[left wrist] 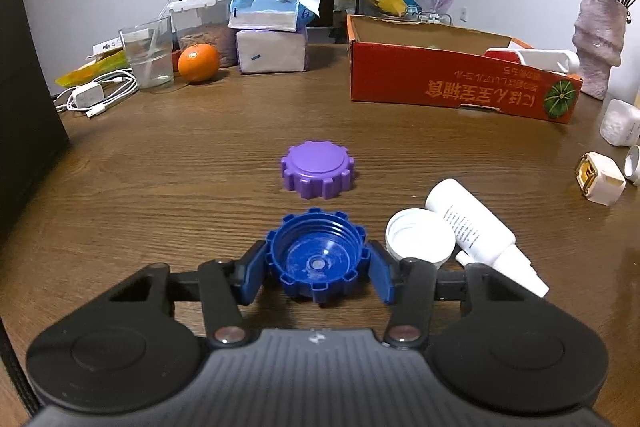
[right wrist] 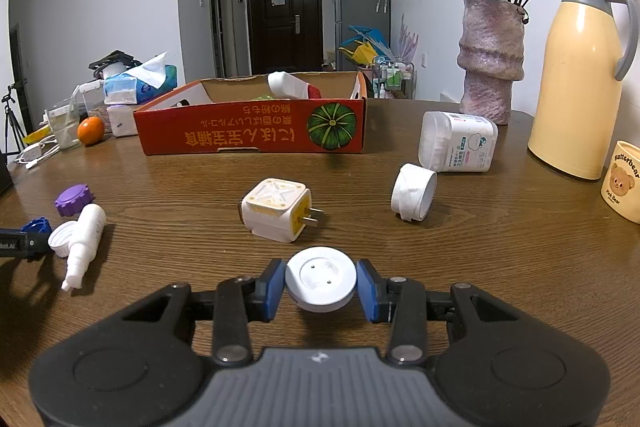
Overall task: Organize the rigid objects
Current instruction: 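Grasp the white round cap with the right gripper while the left grasps the blue cap, then carry the white cap and blue cap toward the red box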
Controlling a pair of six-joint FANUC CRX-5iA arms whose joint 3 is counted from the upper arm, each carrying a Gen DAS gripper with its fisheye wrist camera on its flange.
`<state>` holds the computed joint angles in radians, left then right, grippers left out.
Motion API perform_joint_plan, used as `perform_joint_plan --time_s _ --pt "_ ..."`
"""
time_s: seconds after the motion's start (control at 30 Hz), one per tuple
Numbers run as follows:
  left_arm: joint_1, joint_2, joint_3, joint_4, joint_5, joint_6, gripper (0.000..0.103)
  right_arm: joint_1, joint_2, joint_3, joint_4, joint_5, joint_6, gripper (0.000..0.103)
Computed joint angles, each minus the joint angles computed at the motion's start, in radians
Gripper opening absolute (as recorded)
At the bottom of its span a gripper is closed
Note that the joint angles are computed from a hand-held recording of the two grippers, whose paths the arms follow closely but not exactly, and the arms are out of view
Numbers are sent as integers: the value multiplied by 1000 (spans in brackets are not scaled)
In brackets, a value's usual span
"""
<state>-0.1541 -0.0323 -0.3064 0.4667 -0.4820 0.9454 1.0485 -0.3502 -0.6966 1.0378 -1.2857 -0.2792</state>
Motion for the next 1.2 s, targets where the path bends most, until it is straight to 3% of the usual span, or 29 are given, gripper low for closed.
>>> perform_joint_plan --time_s 0.57,0.87,1.2 --pt "-4 -66 -97 219 89 -169 54 -3 -5 -6 34 -7 -16 38" --pt "-33 -78 -70 181 99 -148 54 -17 -6 16 73 0 14 38" --pt "-85 -76 -52 271 145 -233 54 -65 -1 48 129 23 46 38"
